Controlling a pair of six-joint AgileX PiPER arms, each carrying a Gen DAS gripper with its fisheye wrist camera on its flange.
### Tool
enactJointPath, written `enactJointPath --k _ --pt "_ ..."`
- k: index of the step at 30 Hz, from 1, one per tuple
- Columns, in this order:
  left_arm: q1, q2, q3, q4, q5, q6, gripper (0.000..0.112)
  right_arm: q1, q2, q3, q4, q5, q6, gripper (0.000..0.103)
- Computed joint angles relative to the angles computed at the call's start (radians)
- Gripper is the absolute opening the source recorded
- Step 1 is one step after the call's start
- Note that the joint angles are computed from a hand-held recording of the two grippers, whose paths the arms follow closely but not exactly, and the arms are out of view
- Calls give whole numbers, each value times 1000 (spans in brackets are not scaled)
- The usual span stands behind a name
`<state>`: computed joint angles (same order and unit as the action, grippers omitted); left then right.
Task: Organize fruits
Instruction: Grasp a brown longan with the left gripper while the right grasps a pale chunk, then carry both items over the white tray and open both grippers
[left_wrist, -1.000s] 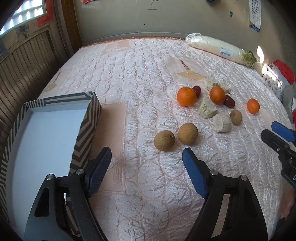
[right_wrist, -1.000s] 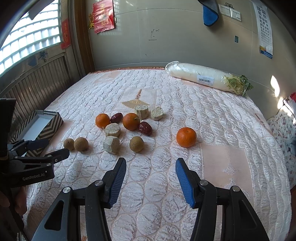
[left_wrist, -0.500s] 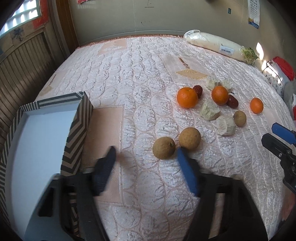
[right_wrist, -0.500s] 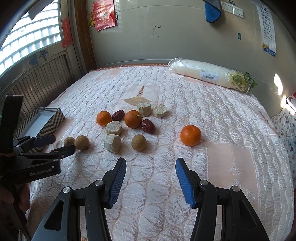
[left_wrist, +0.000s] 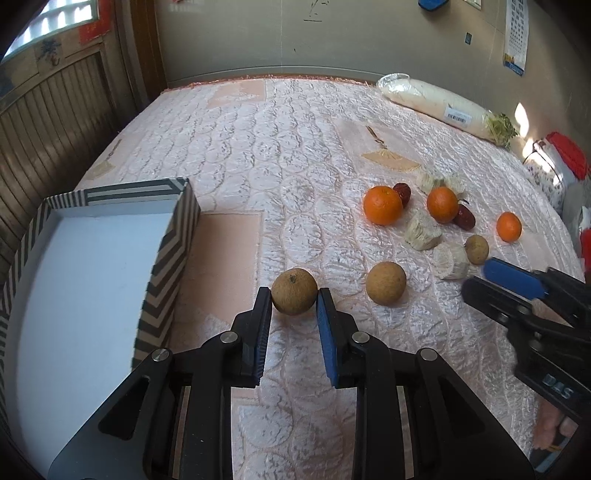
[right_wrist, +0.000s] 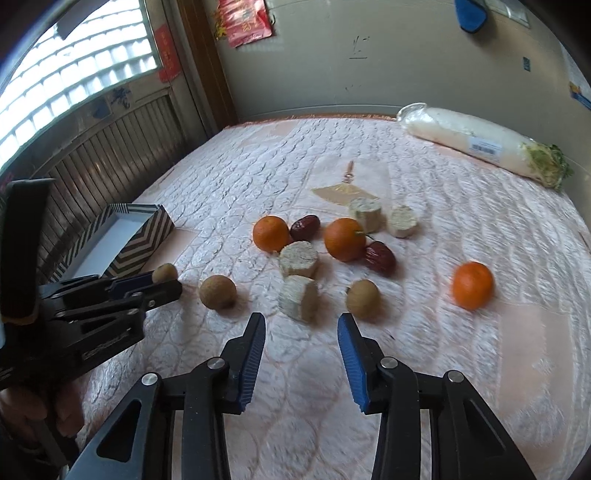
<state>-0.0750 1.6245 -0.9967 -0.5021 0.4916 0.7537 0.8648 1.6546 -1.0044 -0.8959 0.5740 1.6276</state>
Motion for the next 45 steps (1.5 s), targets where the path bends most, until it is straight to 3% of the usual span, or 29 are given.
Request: enactJointPath --k 8,16,23,32,38,45 --pt "17 -25 6 11 39 -11 24 -51 98 -96 84 -5 -124 21" --pt "65 -64 5 2 91 -6 24 -16 35 -57 28 13 -43 20" --pt "139 -114 -12 -13 138 16 24 51 30 -139 22 76 -86 20" --pt "263 -99 -102 34 160 11 24 80 170 -394 118 78 -298 20" --pt "317 -4 -208 84 168 -30 24 67 286 -578 228 70 -460 20" --pt "343 136 -346 137 212 -103 24 45 466 -867 399 137 -694 20"
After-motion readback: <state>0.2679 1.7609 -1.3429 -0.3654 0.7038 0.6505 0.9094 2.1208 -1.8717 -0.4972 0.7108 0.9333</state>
